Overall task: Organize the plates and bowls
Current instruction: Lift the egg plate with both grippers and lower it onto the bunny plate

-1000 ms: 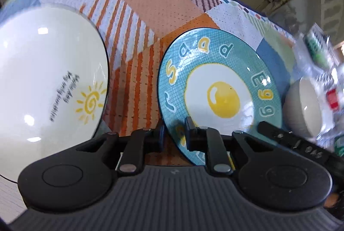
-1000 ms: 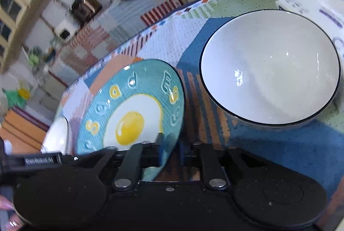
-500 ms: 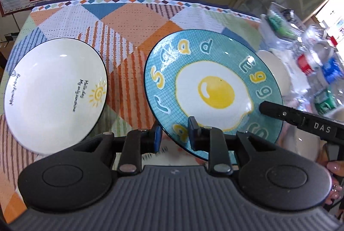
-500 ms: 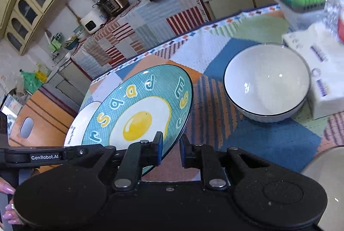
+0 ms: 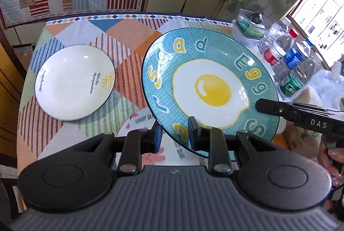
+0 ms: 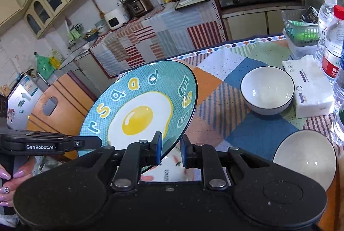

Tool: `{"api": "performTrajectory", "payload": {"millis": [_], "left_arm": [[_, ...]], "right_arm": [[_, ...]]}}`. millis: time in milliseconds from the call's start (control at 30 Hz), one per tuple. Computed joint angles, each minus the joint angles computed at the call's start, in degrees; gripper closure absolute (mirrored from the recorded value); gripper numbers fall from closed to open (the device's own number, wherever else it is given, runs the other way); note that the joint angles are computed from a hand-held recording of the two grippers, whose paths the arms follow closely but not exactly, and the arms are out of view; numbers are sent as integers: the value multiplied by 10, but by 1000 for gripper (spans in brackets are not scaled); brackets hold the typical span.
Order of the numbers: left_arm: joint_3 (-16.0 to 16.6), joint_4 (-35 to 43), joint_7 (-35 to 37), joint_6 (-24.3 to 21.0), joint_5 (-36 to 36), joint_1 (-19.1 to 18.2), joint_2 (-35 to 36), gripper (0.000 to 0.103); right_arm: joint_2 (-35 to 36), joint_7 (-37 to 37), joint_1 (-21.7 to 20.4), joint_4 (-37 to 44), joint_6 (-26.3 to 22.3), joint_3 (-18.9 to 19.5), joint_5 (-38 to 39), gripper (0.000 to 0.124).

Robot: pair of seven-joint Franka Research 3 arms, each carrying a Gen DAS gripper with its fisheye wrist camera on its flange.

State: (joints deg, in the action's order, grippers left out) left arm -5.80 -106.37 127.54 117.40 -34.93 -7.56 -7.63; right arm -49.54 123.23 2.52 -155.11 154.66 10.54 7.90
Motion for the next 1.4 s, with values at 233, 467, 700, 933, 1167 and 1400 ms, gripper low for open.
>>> {"api": "performTrajectory", "payload": {"millis": [233, 467, 700, 933, 1167, 1400], "left_arm": [[19, -43, 12, -28, 8, 7, -44, 80], [30, -72, 25, -36, 22, 6, -68, 80], [31, -89, 9, -44, 35, 8, -57, 80], [18, -114, 3, -15, 67, 9, -45, 80], [8, -111, -25, -12, 93, 10, -20, 78], [6, -111, -29, -15, 86, 14, -9, 77]], "right_arm": [[-33, 15, 25, -16, -23, 20, 2, 101], [-39, 19, 47, -22, -42, 22, 4, 101], [-30, 14, 66, -44, -26, 14, 12, 101], [8, -33, 105, -68, 5, -24, 41, 100], [83, -94, 112, -58, 29, -49, 71, 100], [89, -99, 89, -32, -19, -28, 58, 99]]}}
